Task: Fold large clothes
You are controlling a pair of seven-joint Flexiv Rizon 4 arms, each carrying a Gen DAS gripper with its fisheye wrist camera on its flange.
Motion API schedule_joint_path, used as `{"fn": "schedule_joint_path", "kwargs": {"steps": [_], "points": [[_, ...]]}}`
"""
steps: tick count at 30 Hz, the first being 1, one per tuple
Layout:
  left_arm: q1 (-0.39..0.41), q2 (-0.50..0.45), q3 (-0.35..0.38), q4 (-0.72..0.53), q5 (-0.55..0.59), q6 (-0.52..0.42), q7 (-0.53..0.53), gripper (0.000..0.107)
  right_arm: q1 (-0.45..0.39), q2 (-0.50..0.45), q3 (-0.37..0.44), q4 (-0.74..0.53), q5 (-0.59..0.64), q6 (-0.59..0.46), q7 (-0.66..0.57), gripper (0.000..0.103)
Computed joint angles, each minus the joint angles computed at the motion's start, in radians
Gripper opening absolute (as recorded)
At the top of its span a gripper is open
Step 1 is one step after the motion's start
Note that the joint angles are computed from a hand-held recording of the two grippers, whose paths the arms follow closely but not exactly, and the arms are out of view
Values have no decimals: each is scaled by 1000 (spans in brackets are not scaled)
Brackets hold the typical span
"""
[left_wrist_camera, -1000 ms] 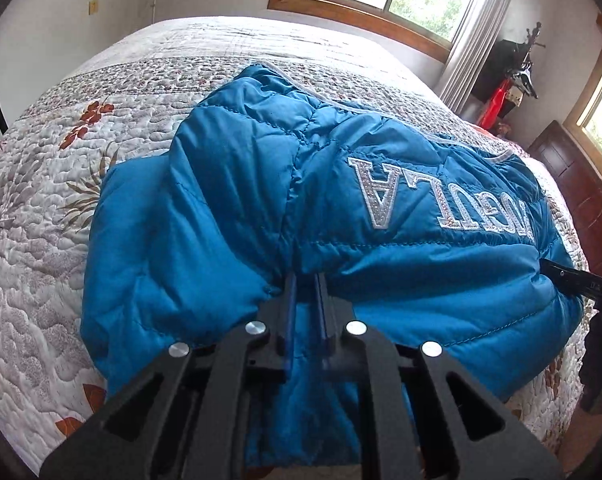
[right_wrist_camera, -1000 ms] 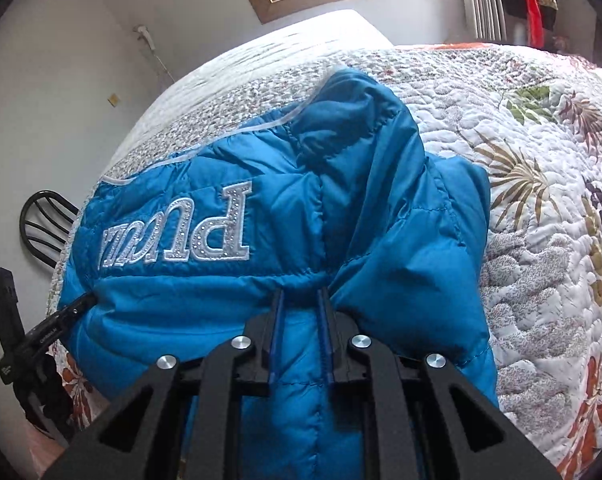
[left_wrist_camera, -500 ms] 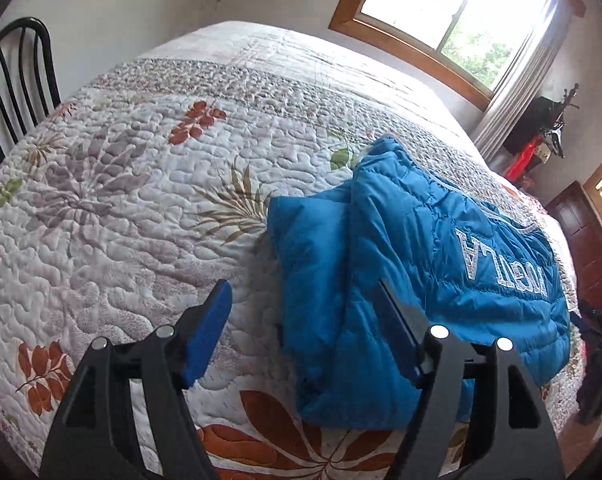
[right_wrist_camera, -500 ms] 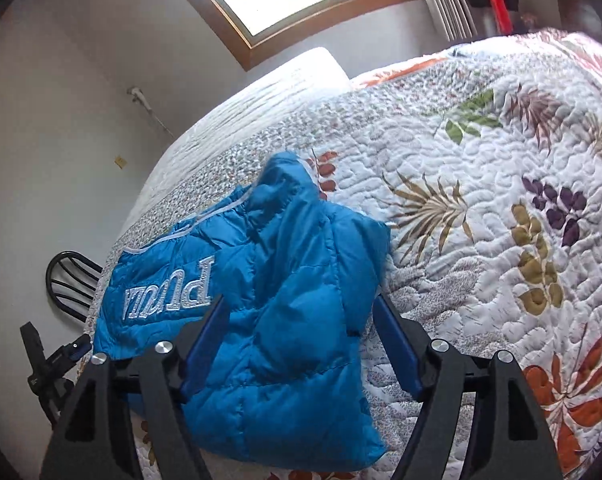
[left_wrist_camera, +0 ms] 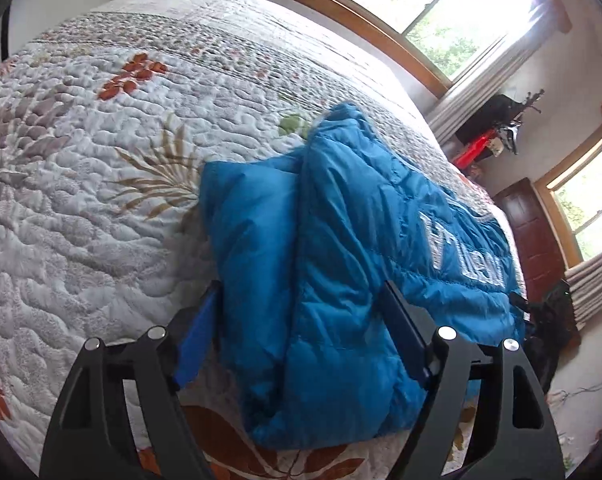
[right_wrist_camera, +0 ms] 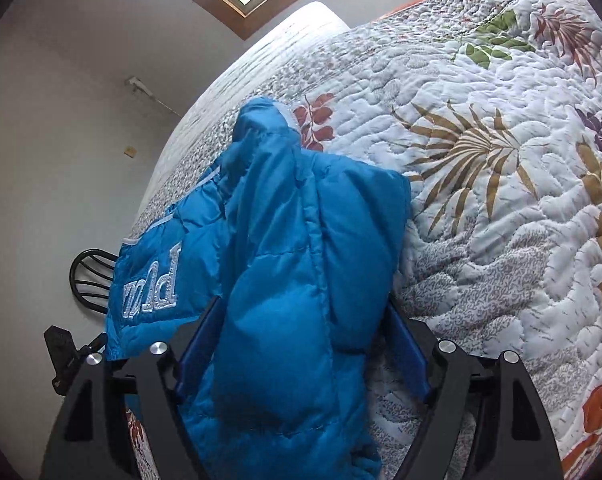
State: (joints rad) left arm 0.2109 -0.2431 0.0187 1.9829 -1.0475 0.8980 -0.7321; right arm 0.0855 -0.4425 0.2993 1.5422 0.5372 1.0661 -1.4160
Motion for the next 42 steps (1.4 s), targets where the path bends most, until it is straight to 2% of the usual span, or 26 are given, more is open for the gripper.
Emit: {"fn": "schedule_joint_path", "kwargs": {"steps": [6,7,8,9,11,14,17,21,28,31,34,37,40,42], "points": [[-35,-42,-2,-28,153,81,-88,81,19,-9,-6,-4,-32,4,-1,77],[-35,-44,-7,-28,160,95,-90,77,22,-11,-8,-4,-39,5,3,76],[-37,-41,-14,-24,161,113,-87,67,19,-14,-3,-8,-34,6,-2,70],[-36,-35,-22,-15,151,131,-71,62,4,-21,15,-17,-10,6,-24,59],[-47,-14,-34,9,130,188,-39,38,-42,-30,63,-42,77,-11,-85,42],[-68,24,-50,46,73,268,2,22,-16,-7,43,-26,74,10,-86,30],[-79,62,-60,68,-36,281,74,16,-12,29,46,-6,93,38,-101,24],[-105,123,-31,92,-117,242,114,13,-42,103,82,18,206,42,-202,20],[-187,328,44,224,-198,280,215,12,34,307,68,149,273,85,-312,19],[-212,436,90,299,-173,285,234,12,71,393,63,213,306,94,-334,19],[-226,539,137,381,-122,284,229,12,118,471,60,281,327,116,-334,19],[-222,610,183,451,-60,270,211,12,164,510,56,349,324,141,-296,19],[-199,626,220,505,8,256,186,13,205,522,52,416,303,168,-225,19],[-180,601,238,523,31,247,178,13,223,517,52,466,230,196,-120,19]]}}
